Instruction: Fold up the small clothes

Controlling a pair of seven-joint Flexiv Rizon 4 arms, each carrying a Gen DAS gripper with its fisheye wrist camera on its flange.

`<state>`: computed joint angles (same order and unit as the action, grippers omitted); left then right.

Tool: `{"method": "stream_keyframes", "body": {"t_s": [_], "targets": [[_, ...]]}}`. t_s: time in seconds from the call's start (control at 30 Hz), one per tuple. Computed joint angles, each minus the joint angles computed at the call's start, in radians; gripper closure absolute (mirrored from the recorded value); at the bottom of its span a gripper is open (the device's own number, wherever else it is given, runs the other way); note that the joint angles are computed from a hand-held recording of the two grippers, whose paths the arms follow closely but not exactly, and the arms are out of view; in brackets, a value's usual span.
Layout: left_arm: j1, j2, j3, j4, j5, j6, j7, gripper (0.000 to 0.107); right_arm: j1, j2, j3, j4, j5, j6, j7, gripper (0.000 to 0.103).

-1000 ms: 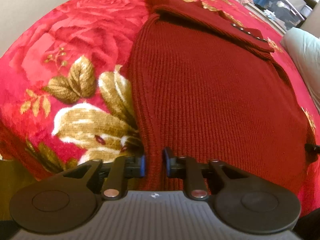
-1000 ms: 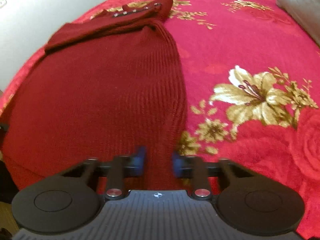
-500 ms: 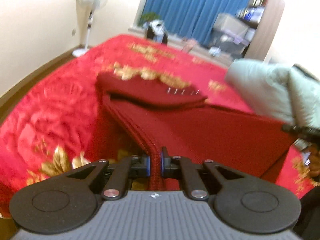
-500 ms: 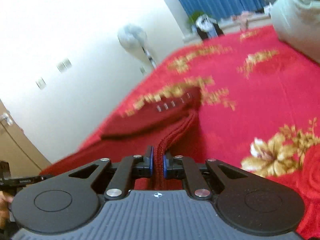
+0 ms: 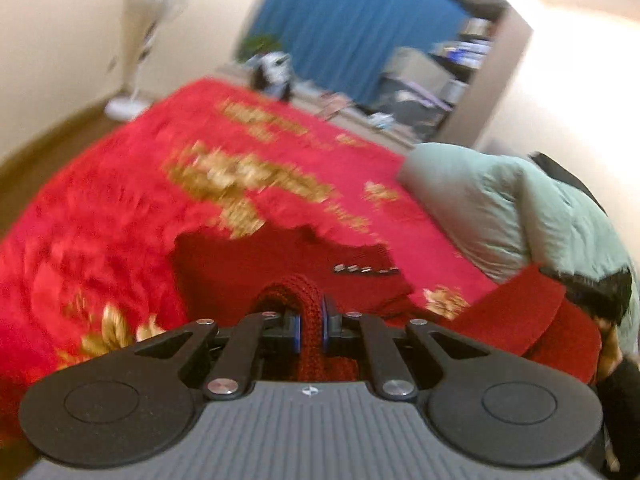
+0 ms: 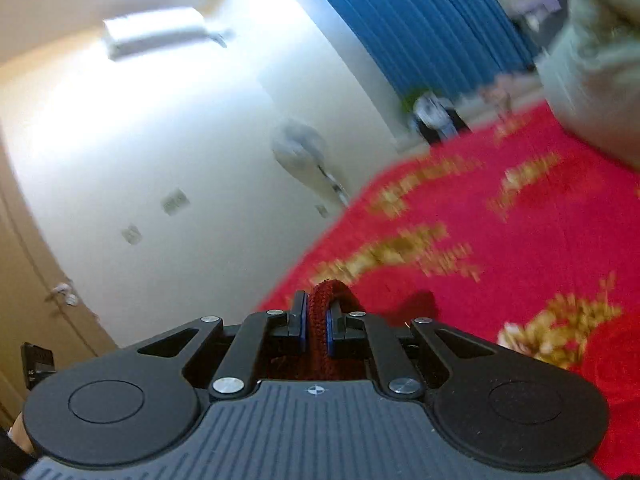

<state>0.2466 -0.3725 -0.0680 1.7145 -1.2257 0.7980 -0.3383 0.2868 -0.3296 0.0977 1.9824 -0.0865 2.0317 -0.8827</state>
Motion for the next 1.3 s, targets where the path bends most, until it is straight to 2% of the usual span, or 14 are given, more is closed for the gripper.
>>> {"method": "stream_keyframes", "body": {"t_s": [0.07, 0.2, 0.27, 0.37, 0.47, 0.57, 0.63, 0.67, 0.73, 0.8, 0.87, 0.97, 1.13, 1.3], "targets": [[-0.005, -0.106, 0.001, -0.099, 0.075, 0.025, -0.121, 0.097, -0.077, -0.072, 0.050, -0.083, -0.080, -0.106, 0.067, 0.095], [0.019, -0.331, -0.010, -0.363, 0.238, 0.011, -0.374, 0.097, -0.140, -0.224, 0.105, -0.291, -0.158, -0.316, 0.081, 0.095], [0.026, -0.436, -0.014, -0.494, 0.301, -0.004, -0.485, 0.096, -0.153, -0.306, 0.134, -0.403, -0.166, -0.395, 0.061, 0.094], [0.035, -0.552, -0.009, -0.643, 0.379, -0.062, -0.673, 0.092, -0.105, -0.410, 0.083, -0.529, -0.131, -0.459, 0.078, 0.091], [0.065, -0.556, -0.077, -0.647, 0.382, -0.021, -0.636, 0.091, -0.049, -0.457, -0.003, -0.548, -0.069, -0.427, 0.146, 0.077], [0.111, -0.519, -0.157, -0.576, 0.347, 0.060, -0.569, 0.089, 0.028, -0.434, -0.138, -0.503, -0.057, -0.421, 0.220, 0.077], [0.129, -0.485, -0.183, -0.519, 0.314, 0.113, -0.539, 0.078, 0.095, -0.406, -0.252, -0.444, -0.043, -0.359, 0.268, 0.076], [0.123, -0.467, -0.178, -0.490, 0.310, 0.171, -0.526, 0.063, 0.106, -0.393, -0.274, -0.420, -0.027, -0.334, 0.291, 0.071], [0.129, -0.450, -0.173, -0.459, 0.302, 0.226, -0.530, 0.058, 0.066, -0.372, -0.225, -0.400, -0.032, -0.349, 0.288, 0.065], [0.112, -0.447, -0.118, -0.462, 0.373, 0.207, -0.594, 0.058, -0.010, -0.365, -0.125, -0.407, -0.090, -0.427, 0.224, 0.060], [0.075, -0.474, -0.021, -0.526, 0.537, 0.107, -0.705, 0.058, -0.089, -0.379, -0.003, -0.435, -0.125, -0.513, 0.133, 0.060], [0.091, -0.490, -0.039, -0.571, 0.615, -0.005, -0.676, 0.058, -0.156, -0.405, 0.128, -0.479, -0.119, -0.617, -0.007, 0.060], [0.107, -0.491, -0.097, -0.574, 0.612, -0.042, -0.549, 0.054, -0.191, -0.461, 0.240, -0.568, -0.063, -0.701, -0.181, 0.060], [0.047, -0.537, -0.081, -0.632, 0.660, 0.016, -0.505, 0.047, -0.160, -0.499, 0.220, -0.637, -0.006, -0.659, -0.237, 0.060]]}}
